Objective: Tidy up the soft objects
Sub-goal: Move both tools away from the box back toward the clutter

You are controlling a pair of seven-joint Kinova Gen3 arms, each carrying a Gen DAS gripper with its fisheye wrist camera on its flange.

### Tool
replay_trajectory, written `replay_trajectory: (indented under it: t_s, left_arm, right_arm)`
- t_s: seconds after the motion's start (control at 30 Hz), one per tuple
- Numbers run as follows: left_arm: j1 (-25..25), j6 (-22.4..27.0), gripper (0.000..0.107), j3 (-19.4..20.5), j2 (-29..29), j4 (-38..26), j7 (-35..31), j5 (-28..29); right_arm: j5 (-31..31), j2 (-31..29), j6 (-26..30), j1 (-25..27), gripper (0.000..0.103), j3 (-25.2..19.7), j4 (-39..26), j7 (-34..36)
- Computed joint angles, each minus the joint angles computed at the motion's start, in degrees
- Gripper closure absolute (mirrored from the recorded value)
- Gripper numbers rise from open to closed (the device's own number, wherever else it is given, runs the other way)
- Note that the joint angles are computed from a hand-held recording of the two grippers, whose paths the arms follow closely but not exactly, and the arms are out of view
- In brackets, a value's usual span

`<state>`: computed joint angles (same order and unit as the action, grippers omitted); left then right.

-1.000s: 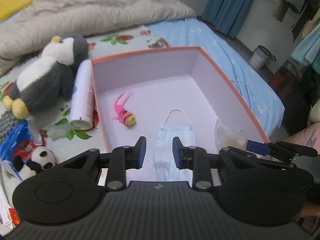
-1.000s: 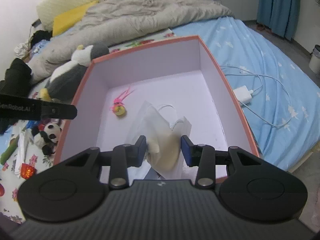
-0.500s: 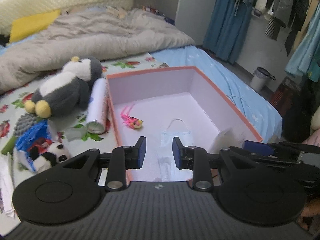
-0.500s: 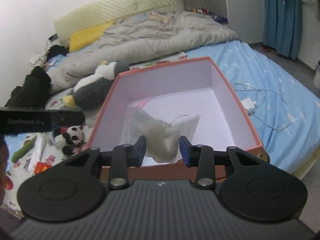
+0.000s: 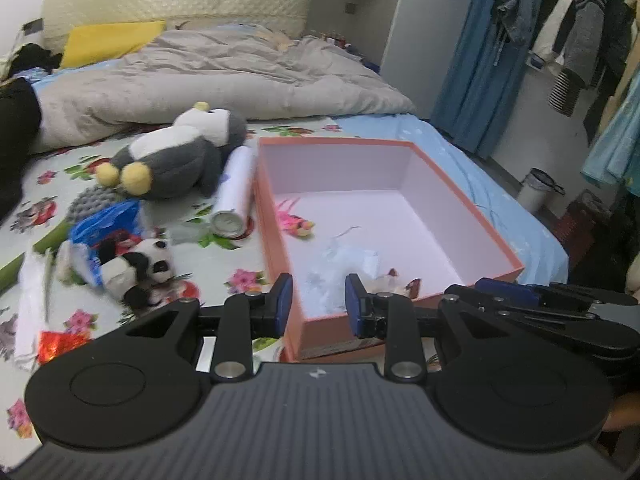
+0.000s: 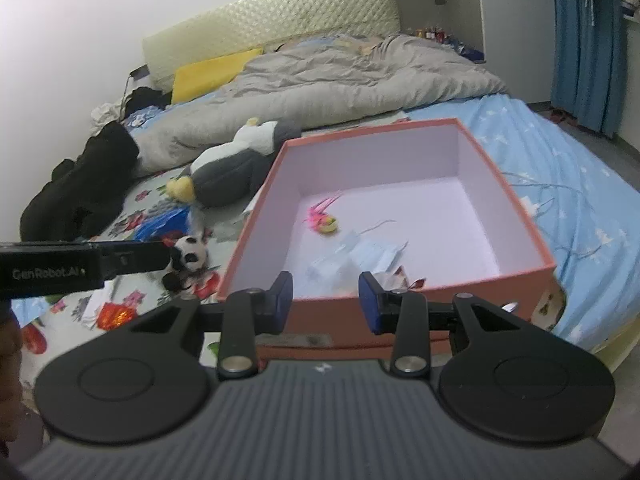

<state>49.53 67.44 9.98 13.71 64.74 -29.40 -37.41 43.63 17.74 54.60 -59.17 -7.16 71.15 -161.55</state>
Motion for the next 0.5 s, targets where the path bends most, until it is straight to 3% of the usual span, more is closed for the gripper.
replay_trajectory:
  t_s: [0.33, 0.5]
  left_arm:
    - [-0.2, 4.0, 0.074, 3.4, -7.2, 11.4, 13.3, -4.5]
    - [-3.6, 6.0, 0.074, 5.9, -11.0, 17.6, 19.2, -3.2]
  right_arm:
    - [-2.5, 1.7, -2.1, -2.4, 0.063, -1.3, -2.6, 4.1]
    - [-7.5, 4.9, -3.2, -2.7, 0.063, -1.7, -7.1, 11.5]
